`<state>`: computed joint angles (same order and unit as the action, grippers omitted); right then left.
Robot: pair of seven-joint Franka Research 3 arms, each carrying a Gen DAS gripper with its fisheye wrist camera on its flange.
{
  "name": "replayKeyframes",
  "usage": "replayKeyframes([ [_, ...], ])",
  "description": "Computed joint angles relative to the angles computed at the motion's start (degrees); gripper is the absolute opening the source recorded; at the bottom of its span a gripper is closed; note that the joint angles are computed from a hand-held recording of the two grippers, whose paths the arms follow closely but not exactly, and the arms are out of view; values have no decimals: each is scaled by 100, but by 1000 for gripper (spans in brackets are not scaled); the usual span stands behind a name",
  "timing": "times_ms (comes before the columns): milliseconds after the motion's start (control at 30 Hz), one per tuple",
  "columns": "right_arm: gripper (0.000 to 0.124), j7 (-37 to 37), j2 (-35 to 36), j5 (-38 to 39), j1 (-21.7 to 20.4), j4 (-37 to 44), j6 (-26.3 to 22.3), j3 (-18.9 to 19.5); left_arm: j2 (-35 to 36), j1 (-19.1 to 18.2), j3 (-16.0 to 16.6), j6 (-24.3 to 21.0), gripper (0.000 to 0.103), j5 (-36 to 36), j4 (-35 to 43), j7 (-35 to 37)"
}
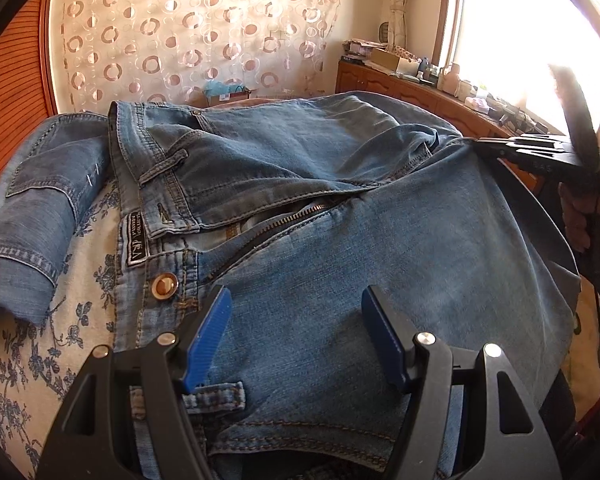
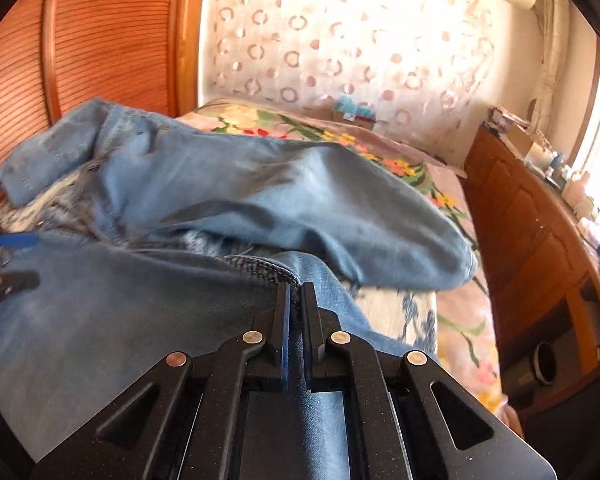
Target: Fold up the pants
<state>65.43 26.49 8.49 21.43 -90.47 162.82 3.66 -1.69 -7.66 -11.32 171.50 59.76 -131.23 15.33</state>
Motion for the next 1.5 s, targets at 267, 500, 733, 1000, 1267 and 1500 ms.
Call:
replayKeyframes([
  [267,19,-152,14,579,-369,-35,-377,316,-13,-34,-22,-81,67,-234,-21,206],
  [500,38,-1219,-1122,1834,-912,-1557,152,689,58,-85,-4,-187,67,-711,26,679],
  [733,42,-2081,-2248,2947,-961,-2887,285,418,106,-144,4,-318,67,-1110,58,1074],
  [1000,43,-1894,-3044,2809,-809,-3979,366,-79,160,-228,-11,-576,67,-1204,149,1229],
  [1267,43,-1767,-3197,2467,-826,-4504,502,-276,155,-241,7,-571,68,-1197,140,1223],
  [1500,43,-2032,-3109,2908,-791,-4582,342,-343,155,-244,6,-580,68,-1201,143,1230],
])
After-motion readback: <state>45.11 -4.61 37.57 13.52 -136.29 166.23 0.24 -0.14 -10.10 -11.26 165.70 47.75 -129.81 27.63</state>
